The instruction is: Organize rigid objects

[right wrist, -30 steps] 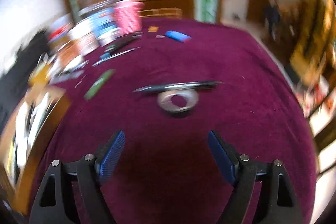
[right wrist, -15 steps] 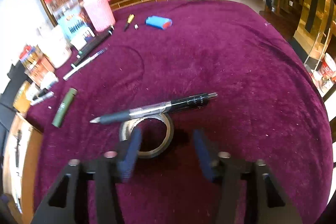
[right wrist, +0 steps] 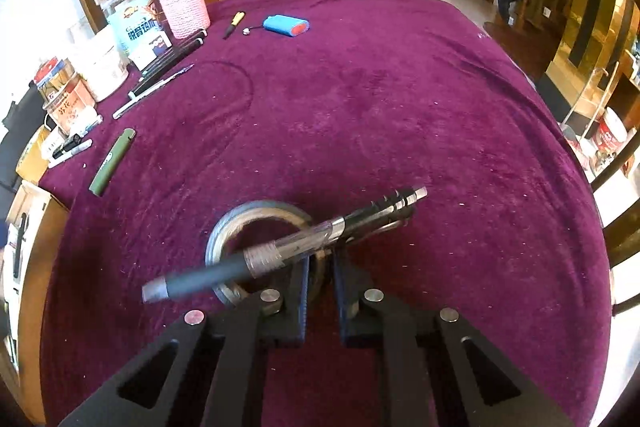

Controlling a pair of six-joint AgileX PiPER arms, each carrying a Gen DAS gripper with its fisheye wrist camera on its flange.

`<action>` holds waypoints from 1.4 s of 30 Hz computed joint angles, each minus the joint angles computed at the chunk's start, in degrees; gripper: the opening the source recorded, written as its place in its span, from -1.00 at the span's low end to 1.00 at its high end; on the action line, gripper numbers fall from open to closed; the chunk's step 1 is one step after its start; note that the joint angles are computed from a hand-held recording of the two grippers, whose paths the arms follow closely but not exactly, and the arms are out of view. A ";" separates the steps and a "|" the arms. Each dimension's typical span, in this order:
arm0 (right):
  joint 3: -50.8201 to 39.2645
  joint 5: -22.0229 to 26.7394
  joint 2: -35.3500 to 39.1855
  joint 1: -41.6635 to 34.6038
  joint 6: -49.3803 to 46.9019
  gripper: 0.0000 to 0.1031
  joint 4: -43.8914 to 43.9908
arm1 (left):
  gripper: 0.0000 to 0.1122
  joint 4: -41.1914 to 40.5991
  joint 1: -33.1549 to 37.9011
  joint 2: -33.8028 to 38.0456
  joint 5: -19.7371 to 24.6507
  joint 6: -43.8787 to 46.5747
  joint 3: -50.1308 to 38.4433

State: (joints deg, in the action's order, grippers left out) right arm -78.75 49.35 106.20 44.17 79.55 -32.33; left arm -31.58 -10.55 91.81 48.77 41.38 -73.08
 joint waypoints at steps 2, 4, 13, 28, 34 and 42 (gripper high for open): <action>2.90 -2.35 -2.27 -1.16 0.47 -0.81 0.40 | 0.42 1.74 -3.52 4.92 -0.38 -3.48 -3.55; 5.47 -4.98 -4.25 -2.42 0.88 -0.81 0.78 | 0.42 3.73 -6.26 7.95 -1.44 -6.10 -5.85; 7.92 -6.80 -6.65 -4.51 -1.82 -0.83 3.40 | 0.41 12.10 -14.81 15.44 -8.06 -3.94 -13.41; 17.53 -12.57 -12.61 -10.19 7.18 -0.83 3.36 | 0.16 17.11 -19.71 34.19 2.89 5.76 -38.06; 17.14 -13.26 -11.57 -10.43 8.26 -0.83 2.32 | -1.00 17.31 -18.94 29.67 0.81 0.03 -32.19; 20.87 -21.64 -13.40 -11.08 11.13 -0.85 -0.58 | -1.00 7.70 -12.15 14.76 0.18 4.97 -15.66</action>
